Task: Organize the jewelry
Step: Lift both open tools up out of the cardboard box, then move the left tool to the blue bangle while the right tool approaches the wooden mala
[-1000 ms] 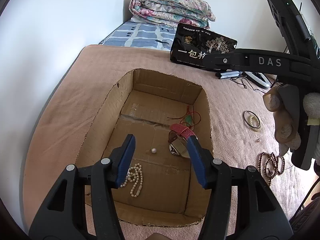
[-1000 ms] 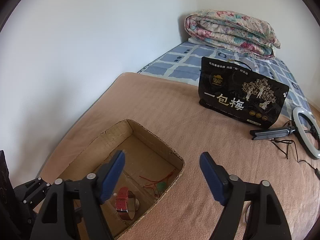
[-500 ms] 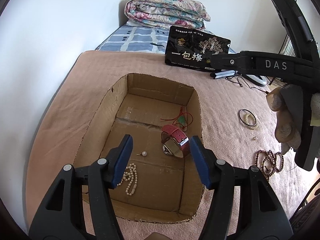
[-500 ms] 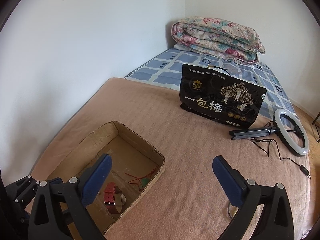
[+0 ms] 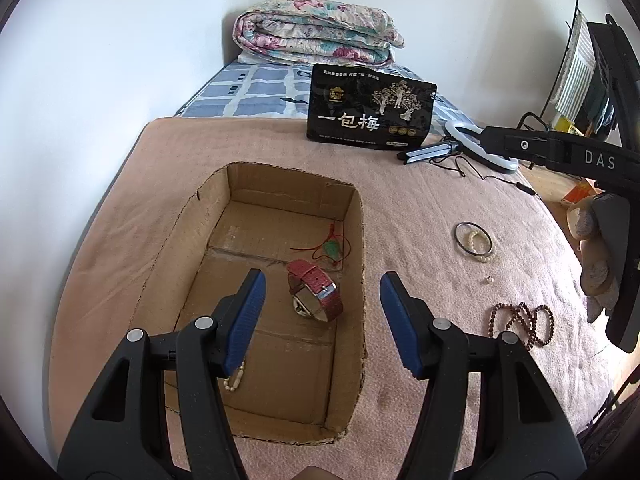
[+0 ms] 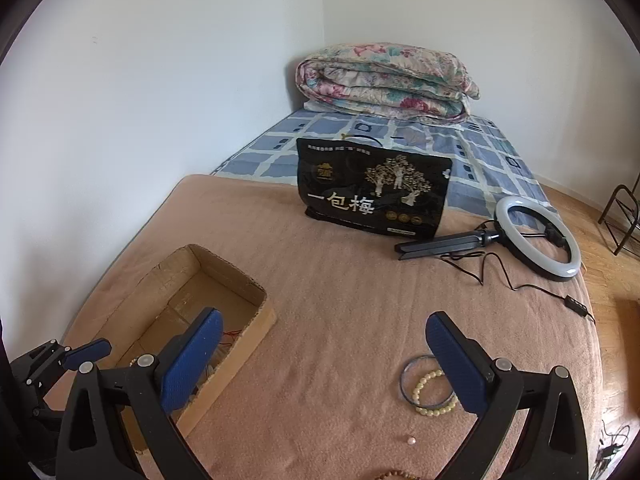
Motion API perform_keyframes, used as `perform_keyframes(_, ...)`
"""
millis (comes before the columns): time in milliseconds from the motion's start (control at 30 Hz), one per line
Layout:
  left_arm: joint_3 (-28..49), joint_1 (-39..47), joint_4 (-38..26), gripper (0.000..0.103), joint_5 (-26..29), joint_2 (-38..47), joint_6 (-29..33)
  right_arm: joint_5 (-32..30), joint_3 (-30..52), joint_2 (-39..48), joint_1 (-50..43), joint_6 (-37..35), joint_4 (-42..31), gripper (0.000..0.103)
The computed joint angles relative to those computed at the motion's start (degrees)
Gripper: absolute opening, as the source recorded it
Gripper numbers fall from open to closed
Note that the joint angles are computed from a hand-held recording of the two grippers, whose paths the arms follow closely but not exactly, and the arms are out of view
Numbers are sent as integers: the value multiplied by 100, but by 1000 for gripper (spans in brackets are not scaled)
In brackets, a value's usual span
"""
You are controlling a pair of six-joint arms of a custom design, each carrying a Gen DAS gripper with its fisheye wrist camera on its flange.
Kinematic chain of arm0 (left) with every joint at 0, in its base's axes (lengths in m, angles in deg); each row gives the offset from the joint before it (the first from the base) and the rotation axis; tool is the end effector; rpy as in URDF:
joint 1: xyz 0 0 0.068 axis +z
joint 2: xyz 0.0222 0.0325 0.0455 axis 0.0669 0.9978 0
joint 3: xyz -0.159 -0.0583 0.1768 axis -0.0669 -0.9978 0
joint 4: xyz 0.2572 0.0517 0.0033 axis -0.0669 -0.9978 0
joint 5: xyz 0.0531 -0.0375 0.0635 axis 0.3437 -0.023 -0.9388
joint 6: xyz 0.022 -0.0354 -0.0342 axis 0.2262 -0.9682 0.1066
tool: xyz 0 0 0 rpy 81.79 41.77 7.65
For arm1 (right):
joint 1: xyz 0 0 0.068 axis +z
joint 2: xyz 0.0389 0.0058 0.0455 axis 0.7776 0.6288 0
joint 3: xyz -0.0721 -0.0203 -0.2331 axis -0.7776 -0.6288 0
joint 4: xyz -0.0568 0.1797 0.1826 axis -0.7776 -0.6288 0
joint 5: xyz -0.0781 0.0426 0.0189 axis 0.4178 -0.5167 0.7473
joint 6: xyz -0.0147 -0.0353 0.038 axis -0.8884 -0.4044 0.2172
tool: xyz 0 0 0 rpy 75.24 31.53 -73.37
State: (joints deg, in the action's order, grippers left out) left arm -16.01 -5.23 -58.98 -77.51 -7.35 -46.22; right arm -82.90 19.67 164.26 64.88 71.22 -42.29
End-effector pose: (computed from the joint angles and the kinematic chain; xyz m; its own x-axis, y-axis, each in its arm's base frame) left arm 0.1670 -0.0231 0.1536 -0.7219 -0.1882 -0.6659 -0.1308 0.9821 -0.1358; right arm 0.2954 0.0803 0.2172 -0.6429 -0.3529 -0.6798 -0.5010 0.8651 0.0246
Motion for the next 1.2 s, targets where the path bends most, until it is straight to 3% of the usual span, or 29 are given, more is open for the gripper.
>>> perform_keyframes(367,385,-1326,200,61,-544,707,-656,-1106,-246,-602,-1959,-1195,-469,103)
perform_keyframes(500,501,-1702,460,61,-600,1175,-819,-1560,-151,-414,-2806,-1715,-619,103)
perform_keyframes(767,855,-2238,878,61,-621,2115,-989,-1735,-380,-56,-3905,-2865,-589,103)
perform_keyframes(1000,1406,-2345,1277,62,-477,3119,-988,-2015,-325,480,-4497,-4017,-1129,103)
perform_keyframes(1100,1676,-2381,1514,73,-330,3623,-998,-2102,-333,628,-4622,-4381,-1293,103)
perform_keyframes(1200,1952,-2398,1792,76,-202,4146,-1076,-2173,-385,768,-4678,-4763,-1446,103)
